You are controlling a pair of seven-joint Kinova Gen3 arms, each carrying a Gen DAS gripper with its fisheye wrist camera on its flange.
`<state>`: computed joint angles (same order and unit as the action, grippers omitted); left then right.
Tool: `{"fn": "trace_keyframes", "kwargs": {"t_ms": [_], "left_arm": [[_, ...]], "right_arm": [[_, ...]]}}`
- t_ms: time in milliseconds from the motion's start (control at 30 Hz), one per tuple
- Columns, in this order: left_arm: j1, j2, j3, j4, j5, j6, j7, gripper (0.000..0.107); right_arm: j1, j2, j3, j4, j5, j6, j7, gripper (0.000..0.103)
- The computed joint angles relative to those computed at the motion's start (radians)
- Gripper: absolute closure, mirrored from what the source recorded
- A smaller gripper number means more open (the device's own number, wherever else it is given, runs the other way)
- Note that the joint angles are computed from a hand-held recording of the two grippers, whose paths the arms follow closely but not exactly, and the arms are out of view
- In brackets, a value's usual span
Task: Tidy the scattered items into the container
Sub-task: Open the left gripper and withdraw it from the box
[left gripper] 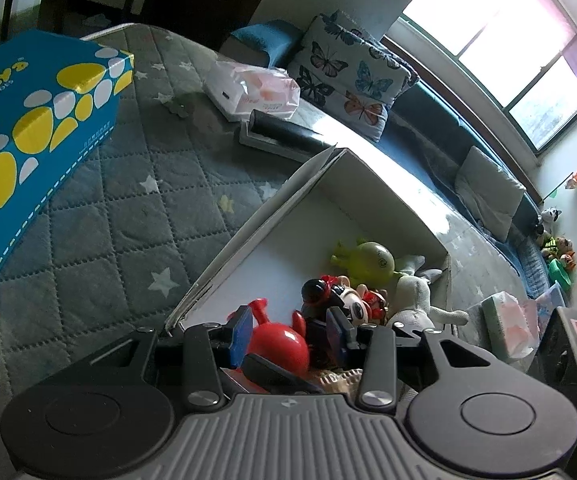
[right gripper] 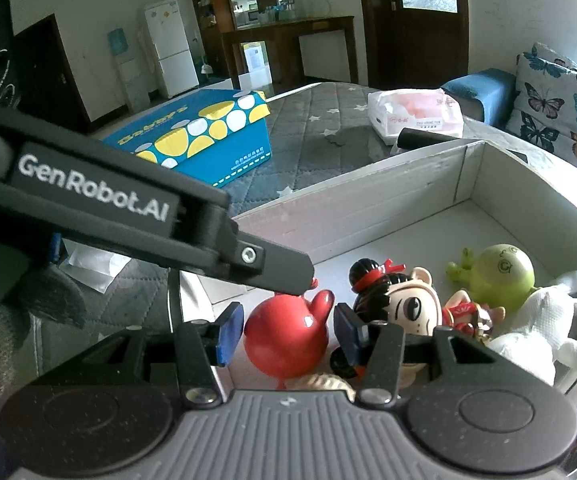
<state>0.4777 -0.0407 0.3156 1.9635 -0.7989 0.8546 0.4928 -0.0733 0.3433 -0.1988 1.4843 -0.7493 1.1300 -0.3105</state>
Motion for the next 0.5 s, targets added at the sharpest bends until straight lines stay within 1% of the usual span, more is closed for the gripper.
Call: {"fn": "trace_keyframes", "kwargs": {"t_ms": [67,200,233,400,500], "left_arm": [[0.007,0.002,0.007,-0.005,-0.009,0.017,0.007,0.064],[0.025,0.003,0.020,-0.010,-0.034,0.045,0.035,0.064],[0.031,0.005,0.025,-0.012,-0.043,0.058,0.044,0.064],[0.075,0.017,0.043,-0.029,-0.082,0.125,0.077,0.064],[0.110,0.039,0.054,-0.051,-0.108,0.185,0.088,0.064]], "right_arm": [[0.005,-0.005,0.000,0.005,-0.006,-0.001,0.004,0.052],[0.022,-0.018,0.002,0.020,-0.031,0.006,0.028,0.045],[0.028,-0.024,0.003,0.028,-0.041,0.005,0.038,0.042],[0.058,-0.061,0.018,0.070,-0.097,-0.002,0.097,0.037],[0.073,-0.075,0.033,0.082,-0.122,0.009,0.117,0.030]]}}
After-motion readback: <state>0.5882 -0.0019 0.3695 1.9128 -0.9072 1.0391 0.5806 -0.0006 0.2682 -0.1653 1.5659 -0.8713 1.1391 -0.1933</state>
